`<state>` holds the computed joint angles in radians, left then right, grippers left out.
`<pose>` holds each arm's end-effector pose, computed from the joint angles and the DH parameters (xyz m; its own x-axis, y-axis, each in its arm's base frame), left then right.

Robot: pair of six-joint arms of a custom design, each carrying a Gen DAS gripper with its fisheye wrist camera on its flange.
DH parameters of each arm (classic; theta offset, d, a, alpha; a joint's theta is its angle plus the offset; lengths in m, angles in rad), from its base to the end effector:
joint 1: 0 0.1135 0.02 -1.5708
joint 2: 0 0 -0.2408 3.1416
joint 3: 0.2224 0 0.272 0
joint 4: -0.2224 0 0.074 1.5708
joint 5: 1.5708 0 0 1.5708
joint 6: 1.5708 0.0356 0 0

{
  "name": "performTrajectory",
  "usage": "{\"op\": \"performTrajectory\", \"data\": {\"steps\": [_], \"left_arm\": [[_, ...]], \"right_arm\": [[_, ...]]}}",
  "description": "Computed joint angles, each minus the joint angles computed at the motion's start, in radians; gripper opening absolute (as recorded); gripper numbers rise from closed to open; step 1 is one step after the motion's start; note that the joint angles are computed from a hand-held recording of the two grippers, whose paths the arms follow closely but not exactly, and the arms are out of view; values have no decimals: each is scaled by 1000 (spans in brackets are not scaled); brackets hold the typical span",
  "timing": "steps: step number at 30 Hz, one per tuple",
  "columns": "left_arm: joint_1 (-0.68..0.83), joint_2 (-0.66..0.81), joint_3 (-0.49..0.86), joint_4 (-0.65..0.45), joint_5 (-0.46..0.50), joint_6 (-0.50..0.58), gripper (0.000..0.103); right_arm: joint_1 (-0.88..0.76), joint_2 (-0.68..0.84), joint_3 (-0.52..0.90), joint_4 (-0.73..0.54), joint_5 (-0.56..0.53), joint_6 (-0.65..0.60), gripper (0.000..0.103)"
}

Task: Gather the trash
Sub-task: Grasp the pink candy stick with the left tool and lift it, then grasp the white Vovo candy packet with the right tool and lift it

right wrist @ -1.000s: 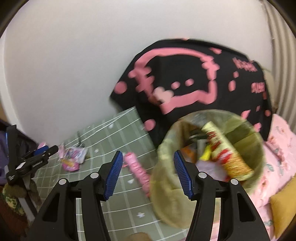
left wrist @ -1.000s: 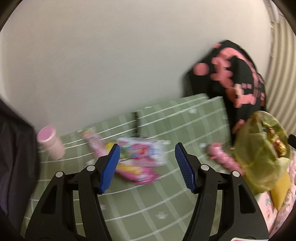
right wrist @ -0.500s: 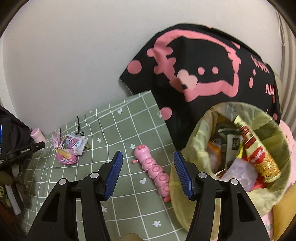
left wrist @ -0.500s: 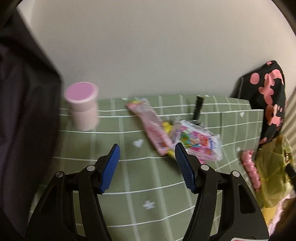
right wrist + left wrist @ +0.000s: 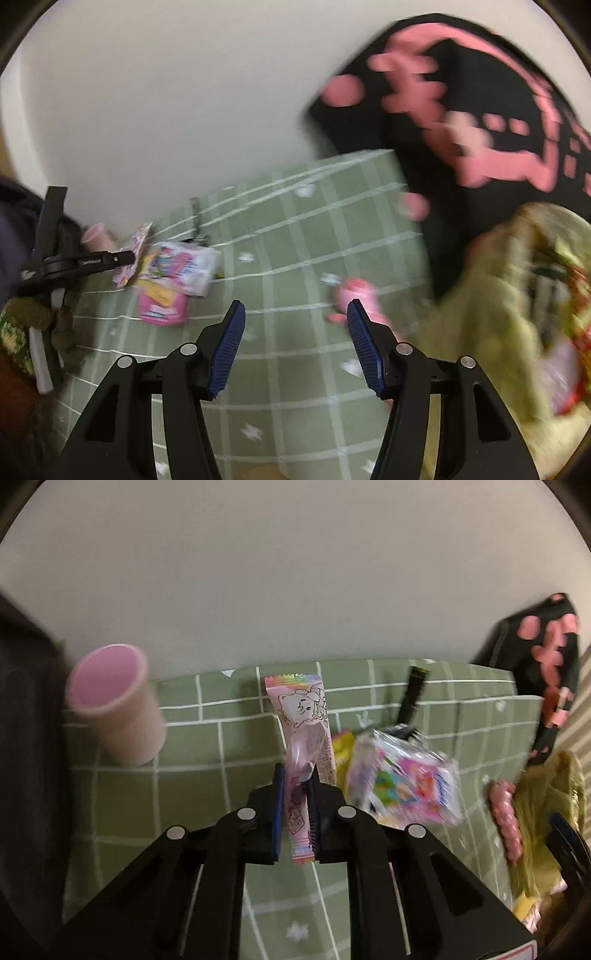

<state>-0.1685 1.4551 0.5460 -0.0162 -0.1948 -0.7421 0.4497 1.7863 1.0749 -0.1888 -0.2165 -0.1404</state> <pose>0.2654 -0.0382 0.0932 -0.6140 -0.5681 -0.5479 -0.4955 0.8178 -0.2926 0.3382 0.1717 0.1357 -0.6224 -0.4522 -0.6389 -0.6381 0.7658 0.0797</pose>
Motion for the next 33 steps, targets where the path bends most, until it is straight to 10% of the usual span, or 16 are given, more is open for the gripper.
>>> {"op": "performTrajectory", "data": {"steps": [4, 15, 25, 33], "left_arm": [[-61, -264, -154, -73, -42, -119, 11], [-195, -338, -184, -225, -156, -221, 11], [-233, -304, -152, -214, -158, -211, 11], [-341, -223, -52, -233, -216, -204, 11]], "right_arm": [[79, 166, 191, -69, -67, -47, 54], [216, 603, 719, -234, -96, -113, 54], [124, 434, 399, -249, -164, -187, 7], [14, 129, 105, -174, -226, -171, 4]]}}
